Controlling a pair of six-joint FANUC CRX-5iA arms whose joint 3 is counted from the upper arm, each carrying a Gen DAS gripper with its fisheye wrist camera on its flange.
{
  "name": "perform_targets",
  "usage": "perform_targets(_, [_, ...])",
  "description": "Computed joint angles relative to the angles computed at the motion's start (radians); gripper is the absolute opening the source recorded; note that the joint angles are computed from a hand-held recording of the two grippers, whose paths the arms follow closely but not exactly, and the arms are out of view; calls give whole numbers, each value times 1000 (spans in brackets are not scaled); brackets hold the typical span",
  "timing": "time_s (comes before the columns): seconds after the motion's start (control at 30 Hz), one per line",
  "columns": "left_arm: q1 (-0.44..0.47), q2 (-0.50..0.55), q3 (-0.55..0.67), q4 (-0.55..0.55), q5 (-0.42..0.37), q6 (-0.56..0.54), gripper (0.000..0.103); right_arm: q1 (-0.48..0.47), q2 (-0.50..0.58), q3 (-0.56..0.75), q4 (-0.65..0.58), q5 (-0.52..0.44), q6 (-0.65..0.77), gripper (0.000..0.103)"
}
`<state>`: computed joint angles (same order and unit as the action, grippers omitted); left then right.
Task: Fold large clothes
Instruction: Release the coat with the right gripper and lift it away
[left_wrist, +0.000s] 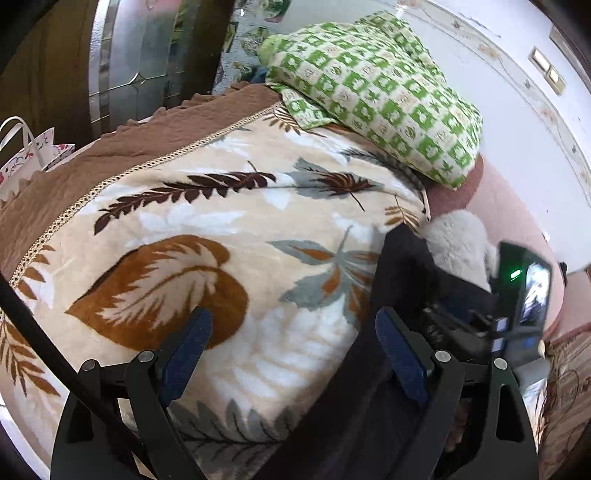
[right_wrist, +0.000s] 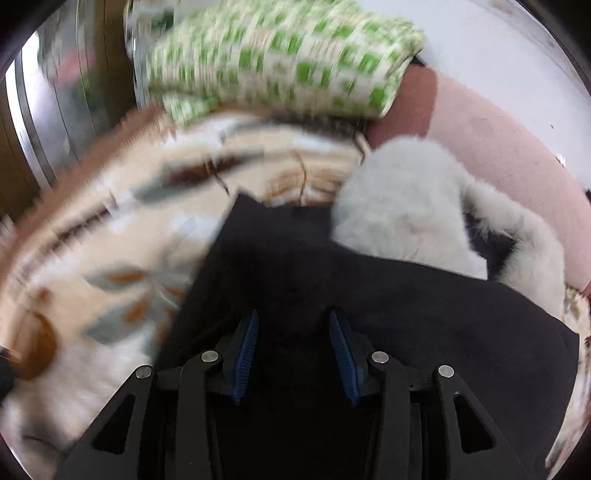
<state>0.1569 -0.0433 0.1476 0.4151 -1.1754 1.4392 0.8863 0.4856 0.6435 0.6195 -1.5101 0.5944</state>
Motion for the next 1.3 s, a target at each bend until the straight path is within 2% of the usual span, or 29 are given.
perform_targets(0.13, [-3, 4, 7, -20, -6, 4, 90, 11, 2, 27, 18, -22, -36, 45])
perform_targets(0.23, [-1, -1, 2, -11, -11, -9, 90, 47, -124, -97, 39, 55, -125, 46])
perform_targets(0.33, [-14, -19, -8, -25, 11, -17, 90, 99, -236, -227, 101, 42, -184, 54])
perform_targets(0.47, [-35, -41, -22, -42, 34, -36, 90, 148, -355, -376, 139, -101, -264, 56])
perform_targets(0.57, [-50, -62, -39, -47, 54, -60, 90, 188, -455, -492, 124, -221, -384, 56])
perform_targets(0.7, [-72, -88, -59, -58, 88, -97, 90, 298, -605, -622, 86, -340, -620, 57])
perform_targets(0.8, [-83, -99, -70, -53, 91, -121, 90, 408, -667, -667, 58, -450, -758, 58])
perform_targets(0.97, [-109, -130, -97, -57, 107, -158, 90, 579, -699, -684, 13, -598, -945, 62])
perform_targets(1.07, [-125, -150, -112, -68, 109, -174, 90, 658, -713, -683, -10, -642, -1048, 68])
perform_targets(1.2, [-130, -182, -140, -54, 99, -211, 90, 742, -731, -693, -37, -699, -1161, 70])
perform_targets(1.3, [-140, -211, -154, -89, 69, -231, 90, 805, -747, -703, -60, -757, -1248, 72])
